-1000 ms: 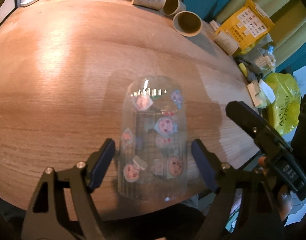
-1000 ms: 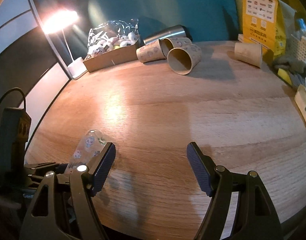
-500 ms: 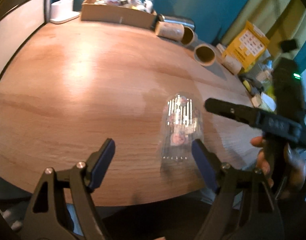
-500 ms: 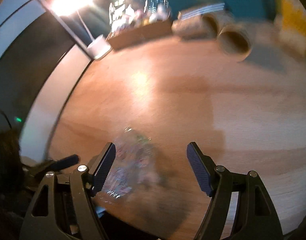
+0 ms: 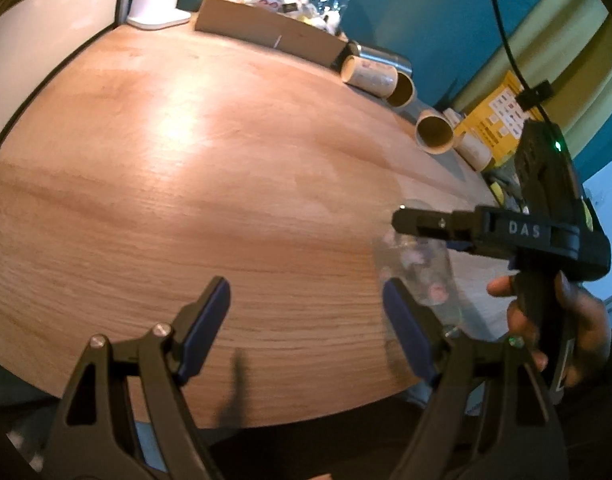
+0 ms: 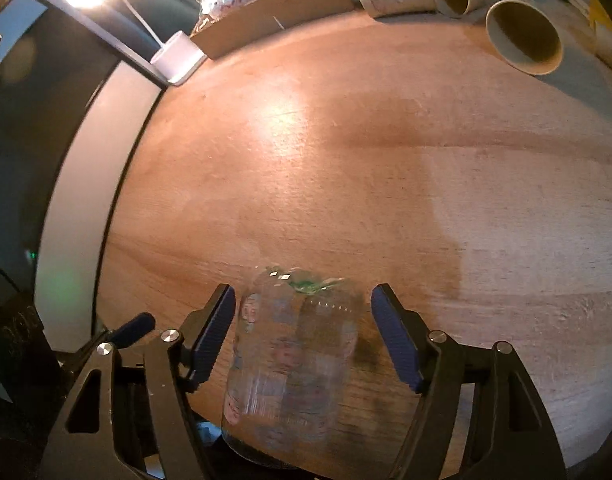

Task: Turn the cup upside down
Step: 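Bring the cup to the right tool while the right tool closes on it, then lower the clear cup upside down onto the table with the right tool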

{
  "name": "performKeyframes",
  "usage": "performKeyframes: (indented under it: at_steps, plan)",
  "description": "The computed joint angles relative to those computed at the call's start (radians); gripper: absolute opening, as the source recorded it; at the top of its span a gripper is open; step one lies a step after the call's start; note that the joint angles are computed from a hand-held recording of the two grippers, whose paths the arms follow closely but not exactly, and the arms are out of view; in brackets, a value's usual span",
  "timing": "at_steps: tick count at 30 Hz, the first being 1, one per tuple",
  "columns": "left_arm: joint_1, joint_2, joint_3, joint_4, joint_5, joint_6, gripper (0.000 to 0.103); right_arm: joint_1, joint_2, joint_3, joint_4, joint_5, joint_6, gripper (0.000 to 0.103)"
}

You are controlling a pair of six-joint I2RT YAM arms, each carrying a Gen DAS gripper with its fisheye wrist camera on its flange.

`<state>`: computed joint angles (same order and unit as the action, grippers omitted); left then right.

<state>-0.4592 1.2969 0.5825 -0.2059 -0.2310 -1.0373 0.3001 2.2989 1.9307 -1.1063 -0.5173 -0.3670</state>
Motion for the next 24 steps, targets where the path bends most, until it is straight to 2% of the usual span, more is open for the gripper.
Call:
performKeyframes:
  at_steps: [1, 6, 9, 14, 17, 19, 21, 24]
  plan:
    - [0.004, -0.002, -0.006, 0.009, 0.004, 0.002, 0.080, 0.000, 0.002, -0.001, -0.001, 0.000, 0.003, 0.068]
    - [-0.004, -0.013, -0.025, 0.027, 0.005, 0.002, 0.080, -0.007, -0.024, -0.032, 0.019, -0.024, -0.020, 0.067]
    - [-0.009, -0.011, -0.030, 0.043, -0.004, 0.009, 0.080, -0.019, -0.114, -0.147, 0.150, -0.054, -0.054, 0.067]
    - [-0.038, 0.026, -0.022, 0.081, -0.078, 0.033, 0.080, -0.055, -0.409, -0.604, 0.746, -0.075, -0.089, 0.067]
    - [-0.058, 0.075, -0.001, 0.098, -0.144, 0.046, 0.080, -0.101, -0.478, -0.785, 0.996, -0.100, -0.099, 0.067]
    - [-0.063, 0.108, 0.006, 0.128, -0.160, 0.056, 0.080, -0.137, -0.507, -0.919, 1.210, -0.098, -0.093, 0.067]
    - [-0.064, 0.136, 0.018, 0.136, -0.168, 0.060, 0.080, -0.164, -0.519, -1.004, 1.353, -0.097, -0.099, 0.067]
    - [-0.078, 0.164, 0.035, 0.147, -0.192, 0.062, 0.080, -0.203, -0.523, -1.088, 1.485, -0.126, -0.093, 0.067]
